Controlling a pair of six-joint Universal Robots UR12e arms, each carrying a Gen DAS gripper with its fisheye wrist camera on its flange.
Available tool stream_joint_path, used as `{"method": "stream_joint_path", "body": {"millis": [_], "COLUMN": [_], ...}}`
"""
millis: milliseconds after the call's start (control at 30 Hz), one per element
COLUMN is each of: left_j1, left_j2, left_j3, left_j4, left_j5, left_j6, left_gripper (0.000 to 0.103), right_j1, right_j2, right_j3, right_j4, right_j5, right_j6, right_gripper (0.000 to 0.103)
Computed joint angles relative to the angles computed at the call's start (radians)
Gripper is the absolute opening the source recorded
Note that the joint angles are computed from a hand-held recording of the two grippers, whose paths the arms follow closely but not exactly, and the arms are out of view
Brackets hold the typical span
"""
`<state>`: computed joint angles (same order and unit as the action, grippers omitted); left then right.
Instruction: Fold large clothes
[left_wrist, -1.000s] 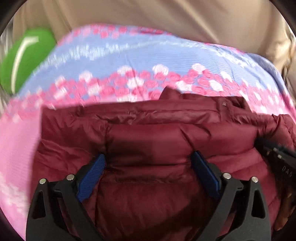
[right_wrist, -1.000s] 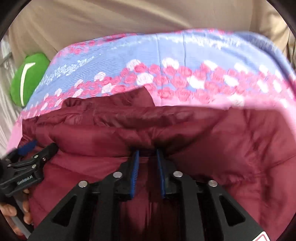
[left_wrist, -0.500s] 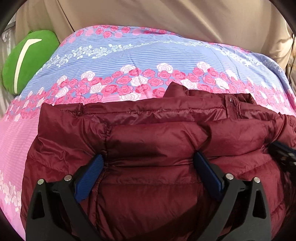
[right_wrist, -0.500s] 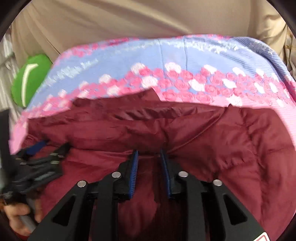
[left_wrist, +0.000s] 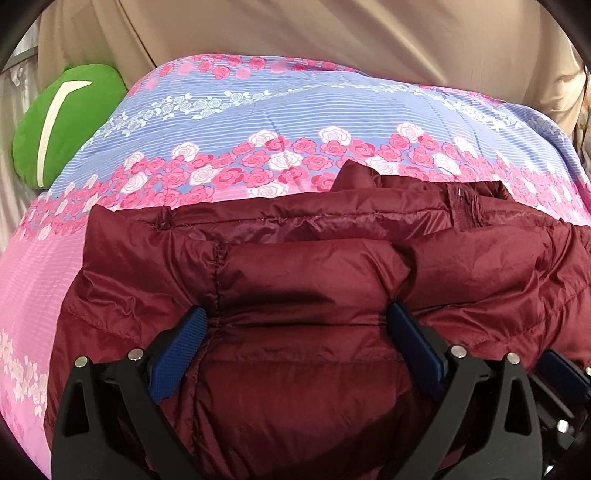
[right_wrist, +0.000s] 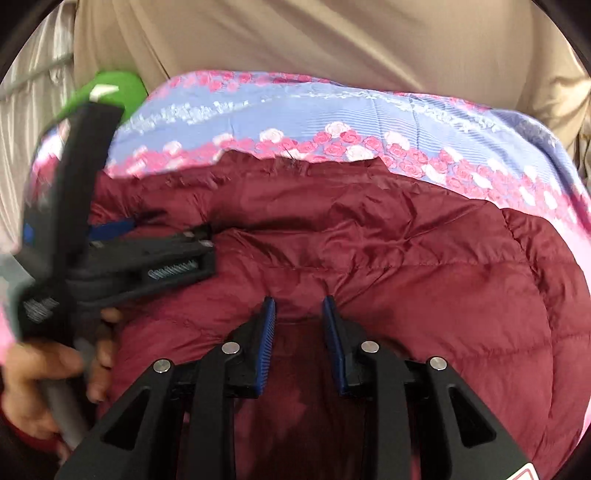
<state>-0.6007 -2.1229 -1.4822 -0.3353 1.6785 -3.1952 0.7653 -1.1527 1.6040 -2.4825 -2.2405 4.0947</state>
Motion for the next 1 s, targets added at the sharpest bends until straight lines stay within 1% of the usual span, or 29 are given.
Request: {"method": "stream_joint_path", "body": {"millis": [33, 67, 133, 200, 233, 300, 367, 400, 467, 533, 567, 700, 733, 767, 800, 867, 967, 1000], "left_j1": [0.001, 0.002, 0.013, 0.027, 0.039, 0.060, 0.090, 0.103, 0.148, 0.186, 0.198, 0.213, 0.212, 0.204, 0.195, 0.187, 0.182, 0.182], "left_j2": [0.009, 0.020, 0.058, 0.099, 0.126, 0.164, 0.201, 0.212, 0.233, 0.241, 0.240, 0.230, 0.228, 0.227, 0.226, 0.222, 0.218, 0.218], "left_j3": [-0.013, -0.029, -0.083, -0.137, -0.169, -0.214, -0.253, -0.264, -0.293, -0.320, -0.327, -0.341, -0.347, -0.352, -0.346, -0.344, -0.341, -0.339], "left_j4": [0.011, 0.027, 0.083, 0.136, 0.155, 0.175, 0.162, 0.152, 0.124, 0.118, 0.106, 0.069, 0.077, 0.096, 0.084, 0.083, 0.086, 0.085], "left_j5": [0.003, -0.001, -0.032, -0.056, -0.072, -0.080, -0.068, -0.075, -0.141, -0.215, -0.238, -0.313, -0.322, -0.298, -0.276, -0.255, -0.256, -0.261], "left_j6": [-0.005, -0.010, -0.023, -0.033, -0.038, -0.053, -0.091, -0.113, -0.182, -0.244, -0.263, -0.278, -0.274, -0.262, -0.240, -0.231, -0.227, -0.227], "left_gripper": [0.096, 0.095, 0.095, 0.095, 0.095, 0.095, 0.095, 0.096, 0.096, 0.096, 0.096, 0.096, 0.097, 0.097, 0.097, 0.098, 0.096, 0.090], "right_j1": [0.002, 0.004, 0.010, 0.008, 0.010, 0.012, 0.014, 0.015, 0.019, 0.021, 0.023, 0.025, 0.025, 0.025, 0.025, 0.025, 0.025, 0.024], "right_j2": [-0.004, -0.003, 0.011, 0.022, 0.028, 0.033, 0.036, 0.037, 0.041, 0.044, 0.045, 0.048, 0.048, 0.048, 0.048, 0.046, 0.047, 0.046], "right_j3": [0.008, 0.006, -0.012, -0.016, -0.020, -0.030, -0.036, -0.035, -0.036, -0.036, -0.035, -0.031, -0.029, -0.029, -0.028, -0.023, -0.021, -0.018], "right_j4": [-0.045, -0.055, -0.012, 0.003, 0.011, 0.031, 0.045, 0.045, 0.044, 0.040, 0.036, 0.016, 0.011, 0.008, 0.004, -0.004, -0.012, -0.019], "right_j5": [0.021, 0.030, 0.014, 0.013, 0.006, -0.001, -0.010, -0.014, -0.028, -0.040, -0.045, -0.053, -0.051, -0.051, -0.051, -0.052, -0.052, -0.050], "right_j6": [-0.009, -0.016, -0.015, -0.022, -0.028, -0.023, -0.028, -0.030, -0.032, -0.033, -0.033, -0.033, -0.033, -0.032, -0.033, -0.035, -0.035, -0.036], "right_gripper": [0.029, 0.029, 0.029, 0.029, 0.029, 0.029, 0.029, 0.029, 0.029, 0.029, 0.029, 0.029, 0.029, 0.029, 0.029, 0.029, 0.029, 0.029]}}
